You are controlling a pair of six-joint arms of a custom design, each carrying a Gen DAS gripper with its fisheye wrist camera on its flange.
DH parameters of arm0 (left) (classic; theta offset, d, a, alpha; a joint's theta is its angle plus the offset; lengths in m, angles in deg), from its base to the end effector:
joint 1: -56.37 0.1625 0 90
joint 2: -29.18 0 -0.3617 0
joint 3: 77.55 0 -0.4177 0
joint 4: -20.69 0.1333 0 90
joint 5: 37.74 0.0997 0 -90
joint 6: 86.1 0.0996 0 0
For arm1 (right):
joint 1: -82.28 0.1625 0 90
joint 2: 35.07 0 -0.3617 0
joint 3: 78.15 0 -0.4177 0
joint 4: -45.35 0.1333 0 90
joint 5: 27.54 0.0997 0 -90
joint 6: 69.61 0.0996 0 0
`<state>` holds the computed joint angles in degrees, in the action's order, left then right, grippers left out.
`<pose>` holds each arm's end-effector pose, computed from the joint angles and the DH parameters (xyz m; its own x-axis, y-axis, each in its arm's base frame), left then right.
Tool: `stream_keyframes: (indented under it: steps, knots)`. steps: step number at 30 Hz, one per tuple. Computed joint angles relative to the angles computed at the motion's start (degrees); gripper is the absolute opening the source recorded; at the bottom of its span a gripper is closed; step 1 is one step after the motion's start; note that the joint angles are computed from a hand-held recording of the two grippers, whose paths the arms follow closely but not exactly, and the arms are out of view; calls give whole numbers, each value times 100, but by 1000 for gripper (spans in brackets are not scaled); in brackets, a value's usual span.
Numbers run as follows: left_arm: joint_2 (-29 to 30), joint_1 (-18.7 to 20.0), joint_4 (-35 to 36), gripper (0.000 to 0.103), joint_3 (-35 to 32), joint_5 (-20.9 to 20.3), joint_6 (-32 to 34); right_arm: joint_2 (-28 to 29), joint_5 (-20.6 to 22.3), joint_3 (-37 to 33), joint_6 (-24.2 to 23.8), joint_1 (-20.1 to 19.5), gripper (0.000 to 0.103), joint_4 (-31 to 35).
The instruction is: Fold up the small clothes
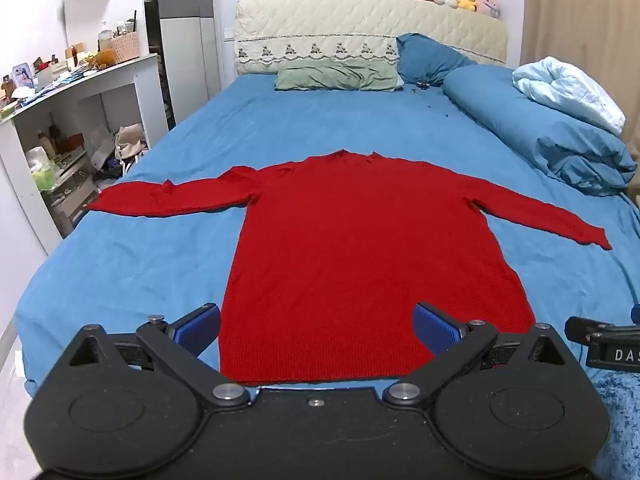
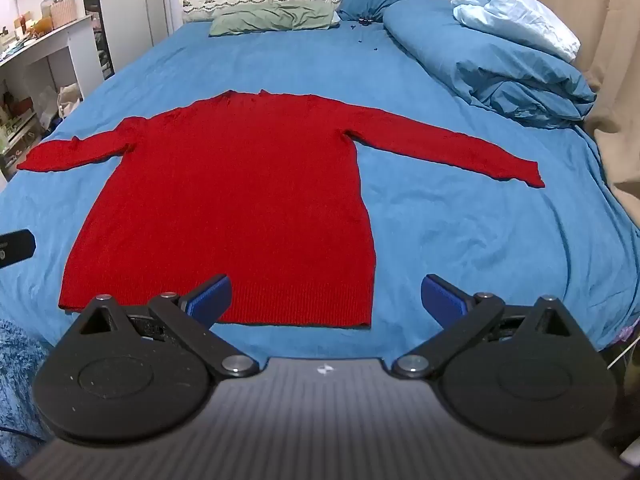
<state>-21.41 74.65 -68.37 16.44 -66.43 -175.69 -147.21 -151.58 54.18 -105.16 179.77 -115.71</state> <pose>-0.4730 -0.3886 0.0511 -0.6760 -0.2197 -0.7034 0.4364 0.6497 -0.6224 0.1268 -0.3693 0.3786 -0.6667 -0.1014 0.7384 -0.5775 0.6966 -0.4257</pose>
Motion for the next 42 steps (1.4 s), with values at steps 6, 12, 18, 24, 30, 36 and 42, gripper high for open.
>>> stream_keyframes:
  steps: [6,12,18,24,30,36,42]
  knots:
    - [-76,-53,87,103,78,142,-114,21,4,-5,-11,-4,103,-16]
    - [-34,-105,350,103,-36,106,-281,0,-3,-27,38,9,103,76]
    - [41,-75,337,103,-71,140,-289,27,12,-3,26,-15,103,21]
    - [37,-81,294,103,-49,182,-222,-18,30,34,47,-32,103,54]
    - [18,-89,182,103,4,203,-140,-16,66,72,26,-75,103,6]
    - [-15,-98,156,103,45,223,-136,-20,72,65,39,-80,103,26]
    - [-3,-102,153,103,40,236,-136,-22,76,54,53,-76,103,47]
